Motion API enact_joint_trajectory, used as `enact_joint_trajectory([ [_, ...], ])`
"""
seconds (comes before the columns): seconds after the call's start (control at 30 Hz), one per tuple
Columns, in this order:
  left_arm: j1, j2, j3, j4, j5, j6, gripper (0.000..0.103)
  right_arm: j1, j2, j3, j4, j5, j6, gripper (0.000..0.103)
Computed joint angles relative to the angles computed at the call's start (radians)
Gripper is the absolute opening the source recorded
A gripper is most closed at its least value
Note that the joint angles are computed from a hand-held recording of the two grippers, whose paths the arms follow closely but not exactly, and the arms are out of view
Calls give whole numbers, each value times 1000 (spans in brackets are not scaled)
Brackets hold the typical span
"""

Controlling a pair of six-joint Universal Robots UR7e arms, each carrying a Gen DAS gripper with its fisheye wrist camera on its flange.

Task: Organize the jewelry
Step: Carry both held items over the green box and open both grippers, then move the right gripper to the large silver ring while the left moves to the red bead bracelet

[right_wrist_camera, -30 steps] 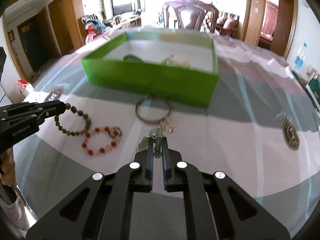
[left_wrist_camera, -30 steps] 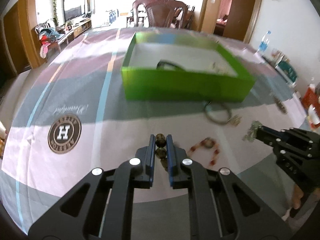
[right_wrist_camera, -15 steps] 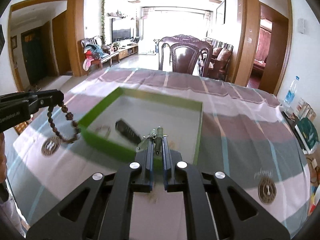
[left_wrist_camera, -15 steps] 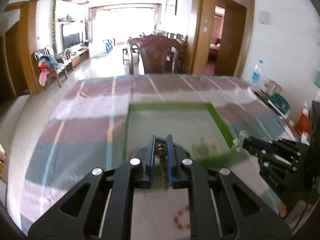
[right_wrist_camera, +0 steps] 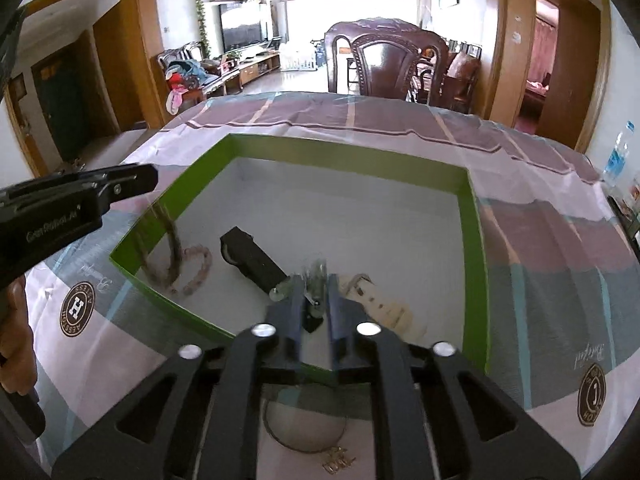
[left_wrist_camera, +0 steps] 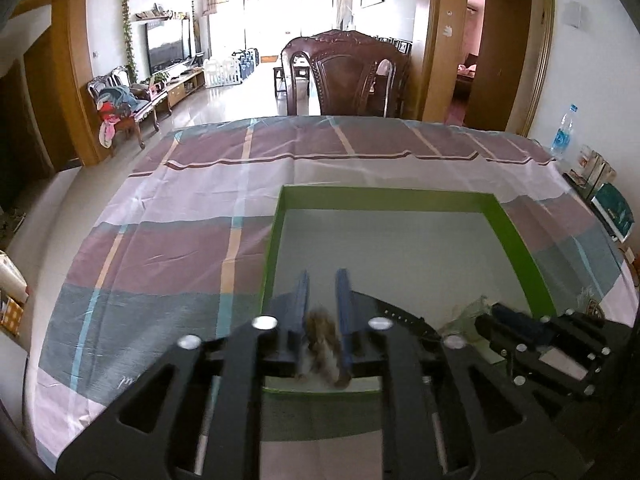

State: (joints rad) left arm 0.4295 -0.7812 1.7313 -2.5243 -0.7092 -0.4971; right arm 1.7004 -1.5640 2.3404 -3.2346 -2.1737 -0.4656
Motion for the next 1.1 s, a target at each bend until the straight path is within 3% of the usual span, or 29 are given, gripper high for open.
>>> enact_joint_trajectory([
  [0.03, -2, -3, 7, -5, 5, 3, 34, 0, -14, 6, 5, 6, 9, 36],
  [0.13, -32, -34, 60, -15, 20, 8, 37, 14, -95, 42, 7, 34, 7, 44],
  [0.27, -86, -95, 154, 41, 24, -32, 41, 31, -224, 97, 81, 40, 11, 44],
  [0.37, -108, -135, 220, 84, -16, -87, 41, 39, -281, 141, 155, 14, -9, 44],
  [0.6, -113, -171, 334, 100, -221, -162, 42, 12, -152, 189, 110, -65, -55, 44],
  [0.67, -122, -173, 357, 81, -236, -167, 48, 2, -118, 182, 95, -75, -47, 44],
  [0.8, -126, -159, 366, 67, -262, -167, 50, -19, -71, 165, 73, -93, -23, 44],
  [0.97, -130, -129, 365, 41, -283, -155, 53, -70, -83, 162, 83, -65, -3, 44],
  [1.1, -142, -125, 369, 63, -251, -166, 53, -83, -102, 168, 116, -47, 1, 44],
])
